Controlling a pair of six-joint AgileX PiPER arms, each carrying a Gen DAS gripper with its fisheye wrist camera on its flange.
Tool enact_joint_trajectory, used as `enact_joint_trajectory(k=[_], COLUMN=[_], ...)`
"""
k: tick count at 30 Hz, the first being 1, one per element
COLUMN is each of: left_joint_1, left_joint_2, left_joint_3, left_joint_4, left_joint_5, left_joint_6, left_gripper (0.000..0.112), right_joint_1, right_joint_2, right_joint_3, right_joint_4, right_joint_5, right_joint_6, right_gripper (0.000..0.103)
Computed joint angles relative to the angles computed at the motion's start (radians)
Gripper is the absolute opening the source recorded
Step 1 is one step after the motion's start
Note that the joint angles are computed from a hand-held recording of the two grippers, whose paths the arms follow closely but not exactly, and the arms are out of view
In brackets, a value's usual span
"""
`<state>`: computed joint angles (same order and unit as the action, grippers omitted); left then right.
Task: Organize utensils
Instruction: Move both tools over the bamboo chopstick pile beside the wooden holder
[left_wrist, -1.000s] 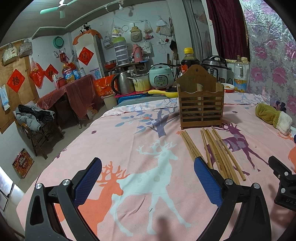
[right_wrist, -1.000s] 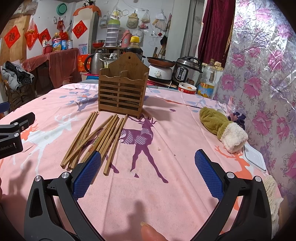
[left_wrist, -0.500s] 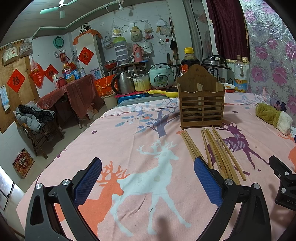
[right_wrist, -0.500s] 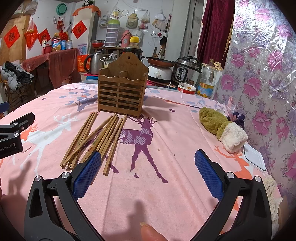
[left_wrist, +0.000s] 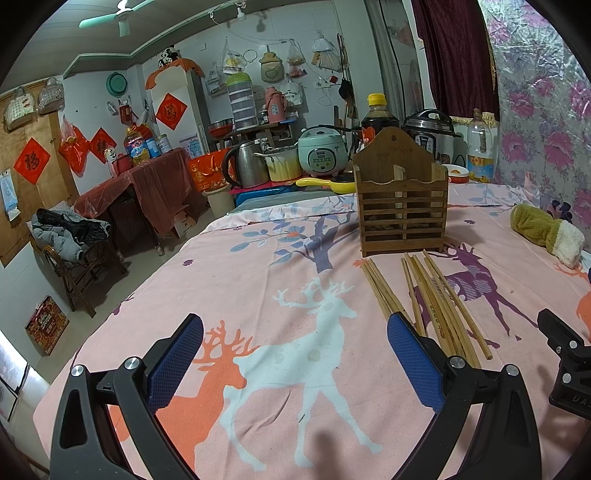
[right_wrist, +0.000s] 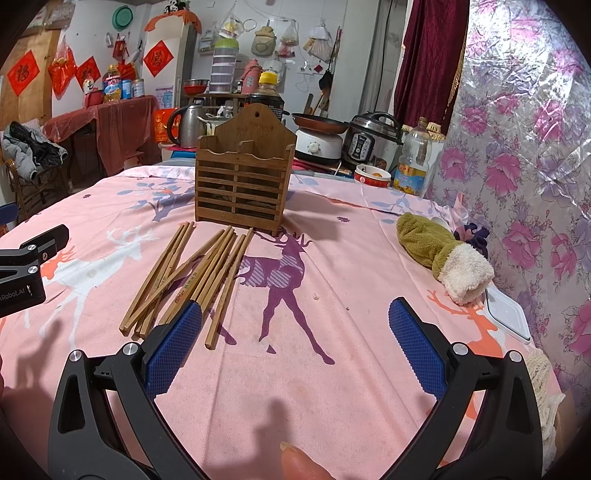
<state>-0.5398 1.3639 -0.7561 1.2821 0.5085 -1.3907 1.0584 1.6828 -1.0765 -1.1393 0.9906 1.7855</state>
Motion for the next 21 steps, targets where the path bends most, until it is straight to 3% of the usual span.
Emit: enact_joint_trajectory(k=[4,8,12,18,21], left_joint_1=[0.007,0.049,0.099,0.096,0.082], left_joint_2=[-0.001,0.019,0.037,0.096,0.137], left_joint_3=[-0.002,-0.024,-0.045,-0.087,-0.112], left_joint_4=[-0.014,-0.125,-0.287,-0.489,-0.562], left_joint_5=[-0.004,-0.031,-0.075,-0.079,-0.069], left_joint_6=[0.019,0.146,0.321,0.568,0.66], left_gripper=[0.097,0.097,0.097,0.097,0.097], right_joint_1=[-0.001,-0.023,-0.081,-0.185,-0.201], right_joint_2=[0.0,-0.017,-0.044,-0.061,-0.043], right_joint_3=[-0.001,0.014,0.039,0.059,0.051], right_joint_4=[0.004,0.031,0.086,0.205,0.223], right_joint_5=[0.001,-0.02,-0.084,-0.239,-0.254], right_joint_6=[-0.004,-0.016,-0.033,-0.143,-0.179], right_gripper=[0.097,0.097,0.097,0.097,0.097])
